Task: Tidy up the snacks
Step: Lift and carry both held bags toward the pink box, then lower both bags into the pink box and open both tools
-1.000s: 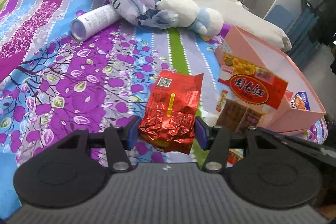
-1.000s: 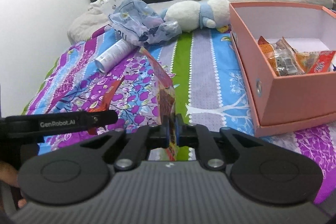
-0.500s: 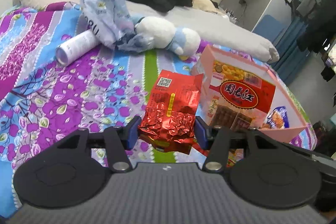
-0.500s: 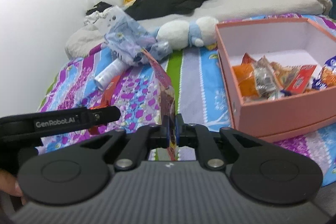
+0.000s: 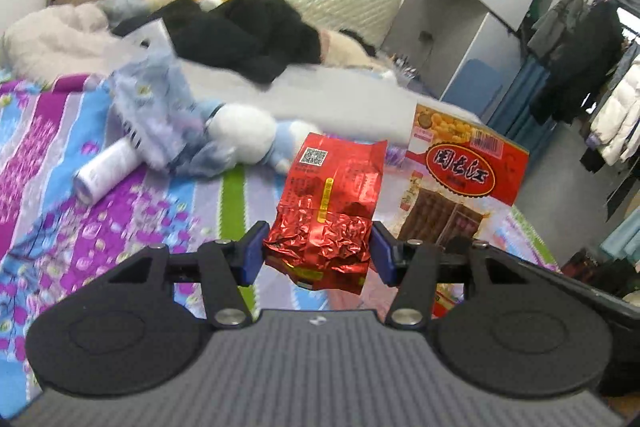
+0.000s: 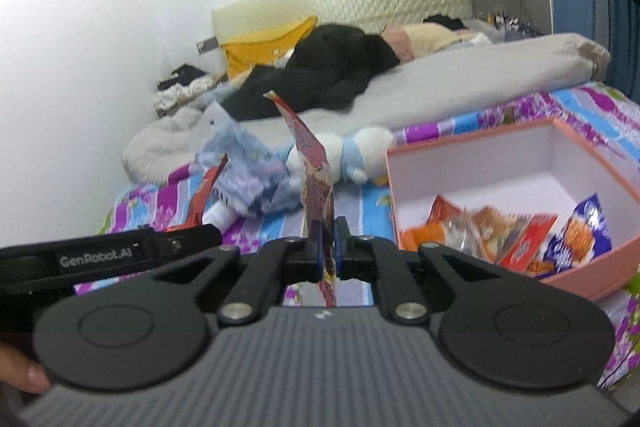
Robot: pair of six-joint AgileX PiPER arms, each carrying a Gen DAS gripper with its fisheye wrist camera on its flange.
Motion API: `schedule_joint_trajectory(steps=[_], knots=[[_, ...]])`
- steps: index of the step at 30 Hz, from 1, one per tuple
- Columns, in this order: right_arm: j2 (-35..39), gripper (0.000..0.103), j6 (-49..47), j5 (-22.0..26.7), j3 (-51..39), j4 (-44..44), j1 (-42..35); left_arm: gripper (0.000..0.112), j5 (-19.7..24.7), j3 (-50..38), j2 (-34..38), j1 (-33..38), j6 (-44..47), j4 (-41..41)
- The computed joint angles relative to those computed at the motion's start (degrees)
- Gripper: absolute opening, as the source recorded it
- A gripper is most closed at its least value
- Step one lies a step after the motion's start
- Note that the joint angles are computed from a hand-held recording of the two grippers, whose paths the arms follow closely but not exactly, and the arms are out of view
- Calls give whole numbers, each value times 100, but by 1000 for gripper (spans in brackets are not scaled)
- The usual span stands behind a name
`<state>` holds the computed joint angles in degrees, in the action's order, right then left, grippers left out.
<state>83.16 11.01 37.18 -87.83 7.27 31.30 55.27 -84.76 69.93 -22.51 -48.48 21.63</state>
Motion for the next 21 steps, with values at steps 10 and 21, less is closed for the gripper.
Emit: schedule_joint_trajectory(steps=[10,21], knots=[[338,8,-628,152,-1067,517,-756,60,480,-2434,1426,-277,513,-11],[1276,8,-1273,465,-2001,961,-1893,60,1051,-5182,3649,48,1264,-829]])
